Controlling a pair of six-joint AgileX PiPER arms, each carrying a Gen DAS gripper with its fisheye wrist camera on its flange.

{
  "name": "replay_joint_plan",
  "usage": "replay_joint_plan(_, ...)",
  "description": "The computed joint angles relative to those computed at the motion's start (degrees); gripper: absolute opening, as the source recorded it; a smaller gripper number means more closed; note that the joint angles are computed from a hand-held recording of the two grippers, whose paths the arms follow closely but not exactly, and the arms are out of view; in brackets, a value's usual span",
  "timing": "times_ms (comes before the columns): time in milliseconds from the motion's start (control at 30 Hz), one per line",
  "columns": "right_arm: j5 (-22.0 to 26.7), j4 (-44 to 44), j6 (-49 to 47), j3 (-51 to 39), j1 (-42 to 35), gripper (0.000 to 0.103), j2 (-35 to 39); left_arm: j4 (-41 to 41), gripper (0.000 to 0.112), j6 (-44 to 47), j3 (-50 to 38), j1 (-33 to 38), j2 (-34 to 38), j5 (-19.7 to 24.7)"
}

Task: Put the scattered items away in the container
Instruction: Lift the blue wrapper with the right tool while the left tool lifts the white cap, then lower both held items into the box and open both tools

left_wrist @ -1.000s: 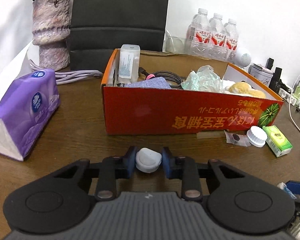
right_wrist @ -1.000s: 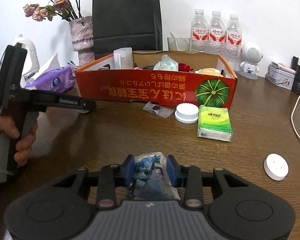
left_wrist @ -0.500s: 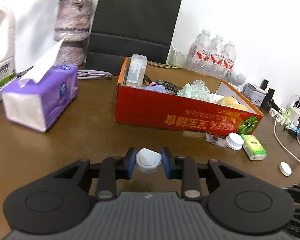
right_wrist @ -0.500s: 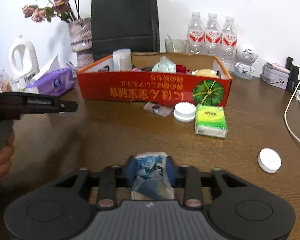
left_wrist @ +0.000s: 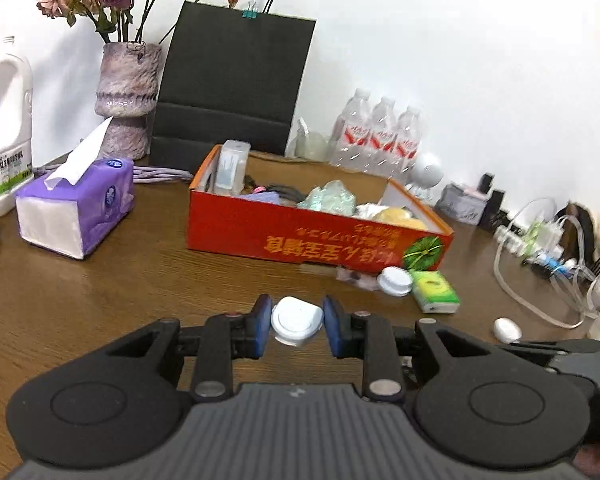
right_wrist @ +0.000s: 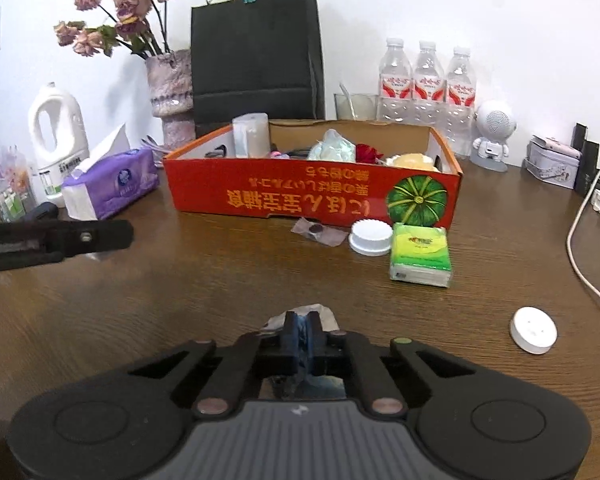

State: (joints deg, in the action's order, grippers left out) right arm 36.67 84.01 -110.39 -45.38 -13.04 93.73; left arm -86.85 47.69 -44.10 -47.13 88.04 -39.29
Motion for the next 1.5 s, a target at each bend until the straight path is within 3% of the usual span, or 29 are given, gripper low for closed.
replay_joint_plan(67,3.00,1.79,-1.52,0.77,-2.24,0.002,-1.28,-4.07,0.029,3.98,-1.56,-1.52,0.90,-1.86)
replay_joint_plan(167,8.05,3.05,-4.09,2.33,-6.13,0.002,-3.01,-3.09,0.029,1.10,-0.55,-4.37,-0.01,-4.81)
replay_joint_plan(300,6.43,1.31,-1.08,1.93,-5.68,0.002,-4.37,-4.41,0.029,1.48,0.26,-7.73,-0.76,-9.20)
replay_joint_plan(467,14.07,3.52,-5.57,5.72,-10.14,0.002,-8.10,-7.00,0.029,0.76,-0.80,-10.85,-0.08,-14.91)
replay_joint_plan(567,14.73,4.08,-7.66,7.42,-11.00,0.002,-9.26,-7.44,0.029,0.23,-1.24,-13.49,0.46,-18.28)
replay_joint_plan(933,20.01,4.36,-8.02,8.71,-16.15,0.002,-10.75,-9.59,0.029,2.98,-2.05,-16.48,-0.09,-21.37)
replay_joint_plan(1033,21.61,5.36,-9.07,8.65,-17.23,0.002,-10.04,-8.59,0.029,2.54,-2.21,-14.88,0.08,-19.83)
replay_joint_plan(1200,19.89,5.80,-7.81,7.24,-14.92,0.002,-9.78,-5.49,0.029,2.33,-2.26,-11.62,-0.17,-17.25)
replay_joint_plan(1367,18.35,5.59,-1.36,0.02,-10.13,0.002,-7.15,2.86,0.029,4.57,-6.18,1.44,-0.18,-4.52)
replay_joint_plan(1500,13.86,6.27,5.51,-10.77,-3.49,0.002,-1.96,1.17,0.029,15.82,-18.31,14.07,6.00,6.42)
